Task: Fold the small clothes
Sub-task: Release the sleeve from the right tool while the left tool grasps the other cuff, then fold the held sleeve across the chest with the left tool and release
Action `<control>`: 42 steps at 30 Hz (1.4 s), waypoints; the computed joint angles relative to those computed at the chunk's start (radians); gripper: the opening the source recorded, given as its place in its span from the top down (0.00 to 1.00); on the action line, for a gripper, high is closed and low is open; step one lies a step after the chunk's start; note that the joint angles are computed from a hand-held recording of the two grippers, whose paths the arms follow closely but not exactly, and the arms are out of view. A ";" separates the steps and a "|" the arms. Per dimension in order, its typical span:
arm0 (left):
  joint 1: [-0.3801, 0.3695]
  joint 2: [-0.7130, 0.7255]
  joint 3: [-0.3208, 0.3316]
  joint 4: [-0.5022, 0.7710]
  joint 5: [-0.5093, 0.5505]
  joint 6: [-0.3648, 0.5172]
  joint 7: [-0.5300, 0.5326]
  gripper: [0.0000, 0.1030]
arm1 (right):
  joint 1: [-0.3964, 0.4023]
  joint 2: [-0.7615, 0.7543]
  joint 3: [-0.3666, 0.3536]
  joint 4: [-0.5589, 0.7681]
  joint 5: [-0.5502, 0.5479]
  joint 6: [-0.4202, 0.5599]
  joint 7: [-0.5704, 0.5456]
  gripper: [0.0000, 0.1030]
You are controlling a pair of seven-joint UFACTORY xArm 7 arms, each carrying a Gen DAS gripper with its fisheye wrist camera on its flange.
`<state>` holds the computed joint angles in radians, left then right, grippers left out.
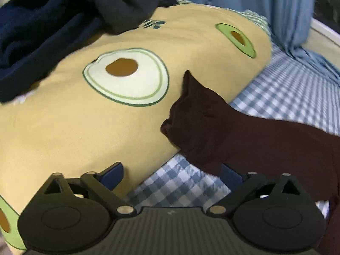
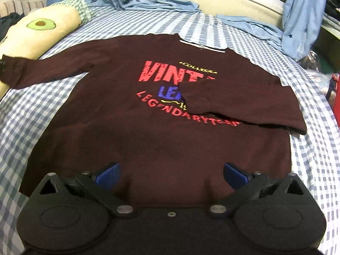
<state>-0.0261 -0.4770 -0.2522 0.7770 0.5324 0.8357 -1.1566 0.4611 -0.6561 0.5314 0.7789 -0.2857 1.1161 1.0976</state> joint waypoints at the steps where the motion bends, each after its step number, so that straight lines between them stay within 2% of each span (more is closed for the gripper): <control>1: 0.007 0.008 0.002 -0.004 0.001 -0.015 -0.020 0.10 | 0.000 0.007 0.001 0.007 0.001 0.003 -0.003 0.00; 5: 0.028 0.042 0.000 -0.008 0.029 -0.075 -0.083 0.17 | 0.002 0.031 0.004 0.025 0.003 0.011 0.000 0.00; 11: 0.028 0.129 0.028 0.030 0.043 -0.130 -0.092 0.20 | 0.007 0.058 -0.003 0.028 0.006 0.020 0.016 0.00; 14: 0.032 0.142 0.035 0.034 0.063 -0.157 -0.133 0.21 | 0.005 0.070 -0.012 0.025 0.004 0.021 0.027 0.00; 16: 0.040 0.151 0.025 0.047 0.093 -0.142 -0.175 0.33 | 0.003 0.075 -0.017 0.025 -0.005 0.021 0.031 0.00; 18: 0.040 0.162 0.019 0.065 0.121 -0.115 -0.203 0.62 | 0.003 0.079 -0.021 0.027 -0.012 0.020 0.032 0.00; 19: 0.038 0.169 0.014 0.077 0.134 -0.089 -0.219 0.68 | 0.003 0.080 -0.022 0.027 -0.014 0.020 0.033 0.00; 20: 0.035 0.173 0.013 0.085 0.145 -0.069 -0.236 0.80 | 0.004 0.080 -0.024 0.027 -0.016 0.019 0.033 0.00; 21: 0.029 0.175 0.016 0.091 0.149 -0.051 -0.250 0.84 | 0.005 0.080 -0.026 0.026 -0.016 0.017 0.034 0.00; 23: 0.018 0.158 0.032 0.075 0.151 -0.070 -0.273 0.88 | 0.009 0.080 -0.027 0.024 -0.016 0.015 0.032 0.00; 28: 0.002 0.128 0.010 0.077 0.207 -0.066 -0.275 0.92 | 0.018 0.087 -0.005 0.034 -0.054 0.037 0.008 0.00; 33: -0.022 0.094 -0.037 0.122 0.294 -0.072 -0.265 0.93 | 0.024 0.066 -0.003 0.021 -0.082 0.015 -0.011 0.00; 38: -0.059 0.112 -0.092 0.222 0.356 -0.146 -0.204 0.93 | 0.009 0.026 0.005 -0.005 -0.102 0.003 -0.001 0.00; 42: -0.114 0.189 -0.151 0.343 0.405 -0.196 -0.181 0.93 | -0.006 -0.011 0.017 -0.025 -0.105 0.035 0.014 0.00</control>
<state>-0.1398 -0.2880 -0.4033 1.1202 0.9374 0.6398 -1.3376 0.4551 -0.6669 0.5484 0.7540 -0.3910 1.1510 1.1113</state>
